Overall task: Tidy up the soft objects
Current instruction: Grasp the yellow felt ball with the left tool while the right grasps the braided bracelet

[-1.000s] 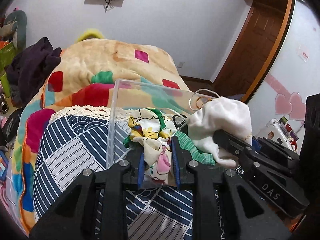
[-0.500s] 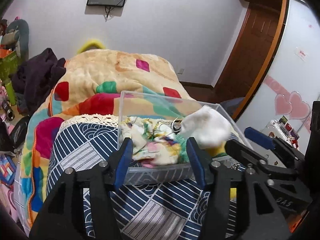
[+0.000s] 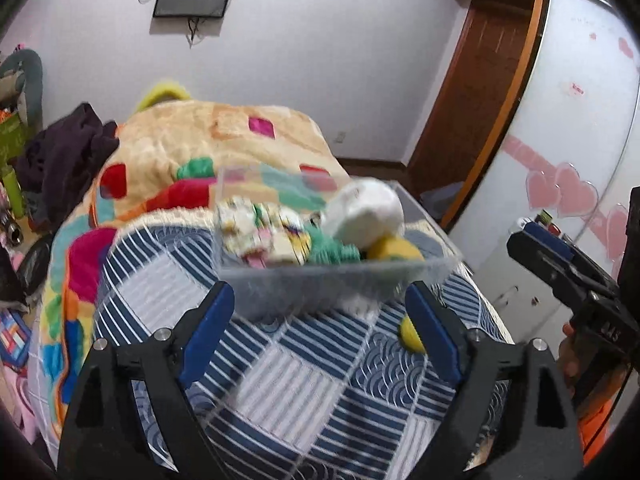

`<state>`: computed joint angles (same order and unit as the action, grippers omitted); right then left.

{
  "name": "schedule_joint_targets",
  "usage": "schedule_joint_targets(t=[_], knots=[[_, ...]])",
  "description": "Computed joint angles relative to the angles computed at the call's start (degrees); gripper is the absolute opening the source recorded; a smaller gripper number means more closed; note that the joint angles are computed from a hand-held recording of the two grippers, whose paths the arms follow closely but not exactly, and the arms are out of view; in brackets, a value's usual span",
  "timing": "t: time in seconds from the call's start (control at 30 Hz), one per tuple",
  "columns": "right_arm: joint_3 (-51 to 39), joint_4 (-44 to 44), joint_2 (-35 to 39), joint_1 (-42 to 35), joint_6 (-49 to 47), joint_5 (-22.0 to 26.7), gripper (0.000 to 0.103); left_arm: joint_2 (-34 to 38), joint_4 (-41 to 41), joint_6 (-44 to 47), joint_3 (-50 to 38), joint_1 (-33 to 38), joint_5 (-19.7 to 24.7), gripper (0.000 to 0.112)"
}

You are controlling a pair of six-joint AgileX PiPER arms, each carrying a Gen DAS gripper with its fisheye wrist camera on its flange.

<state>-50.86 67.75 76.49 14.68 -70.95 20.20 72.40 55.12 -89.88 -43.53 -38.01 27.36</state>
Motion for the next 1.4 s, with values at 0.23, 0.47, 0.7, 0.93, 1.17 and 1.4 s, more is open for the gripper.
schedule_joint_targets(t=[0.23,0.47,0.7,0.93,1.17,1.4], knots=[[4.52,-4.28,-0.99,-2.65,1.62,-3.25,0.085,6.04,3.36,-5.95,-0.32,-4.57,-0.49,0.088],[7.26,-7.53,2.53,-6.6,1.56,-2.7,0.085,15.6,-2.22,1.29,-5.94,-5.45,-4.39,0.088],[8.45,-2.54,7.8,-10.33,-5.12,-0.33,0.075,21.63,-19.3,17.56,-10.68,-2.45,-10.28,0.085],[7.08,-4.15,10.44,-11.99,-3.08,2.83,0.055,26.57,-30.01,29.18,-17.15,-1.26,-10.09,0.073],[6.96,-4.95,10.96,-10.27,-3.47,2.94,0.045,31.0,-32.89,34.68,-22.32,-1.67,-7.78,0.046],[5.15,-7.64,12.71,-8.11,-0.48,2.39,0.038,29.05,-10.59,14.22,-20.25,-6.11,-3.48,0.045]])
